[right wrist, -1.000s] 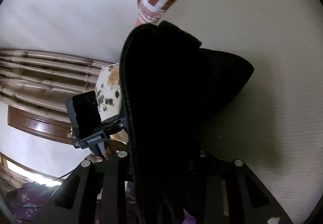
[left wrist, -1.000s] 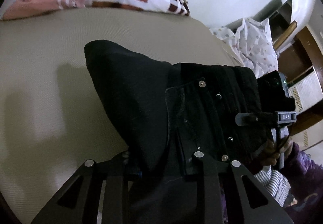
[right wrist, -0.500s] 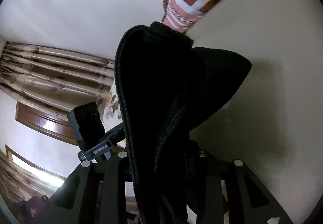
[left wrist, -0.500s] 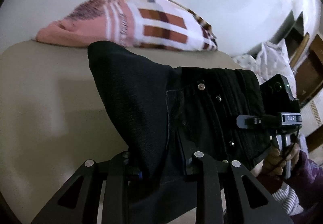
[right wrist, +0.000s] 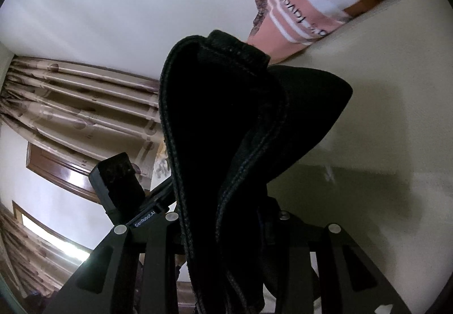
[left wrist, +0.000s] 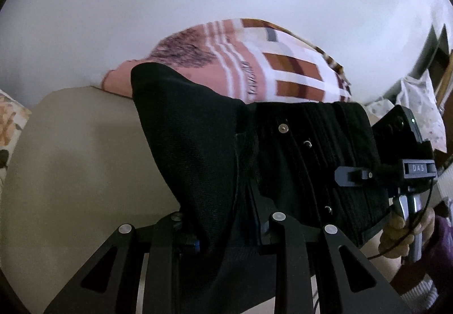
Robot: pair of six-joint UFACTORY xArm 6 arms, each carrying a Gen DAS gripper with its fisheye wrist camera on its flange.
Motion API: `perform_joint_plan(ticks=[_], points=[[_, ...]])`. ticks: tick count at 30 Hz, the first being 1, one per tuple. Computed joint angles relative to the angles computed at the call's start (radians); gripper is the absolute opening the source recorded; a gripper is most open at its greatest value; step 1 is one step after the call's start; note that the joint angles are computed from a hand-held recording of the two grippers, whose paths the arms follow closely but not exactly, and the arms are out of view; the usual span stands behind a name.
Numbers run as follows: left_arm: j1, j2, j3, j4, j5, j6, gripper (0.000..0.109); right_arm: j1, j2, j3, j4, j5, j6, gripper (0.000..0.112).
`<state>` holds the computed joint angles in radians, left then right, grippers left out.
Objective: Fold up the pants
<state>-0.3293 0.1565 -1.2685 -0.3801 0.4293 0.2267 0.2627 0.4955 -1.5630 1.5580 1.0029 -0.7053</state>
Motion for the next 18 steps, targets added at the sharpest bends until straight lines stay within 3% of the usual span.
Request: perform_joint_plan(ticks=[14, 17, 18], points=[[0.078, 0.134, -0.053, 0.076, -0.071, -0.026, 0.026, 0.041, 0.278, -0.341, -0.108, -0.047, 0.128, 0.029], [0.086, 0.155, -0.051, 0.153, -0.097, -0.092, 0.028, 0.046, 0.297, -0.365, -0.169, -0.08, 0.152, 0.029], [0.09, 0.164, -0.05, 0.193, -0.107, -0.134, 0.034, 0.051, 0.294, -0.363, -0.2, -0.1, 0.162, 0.029]])
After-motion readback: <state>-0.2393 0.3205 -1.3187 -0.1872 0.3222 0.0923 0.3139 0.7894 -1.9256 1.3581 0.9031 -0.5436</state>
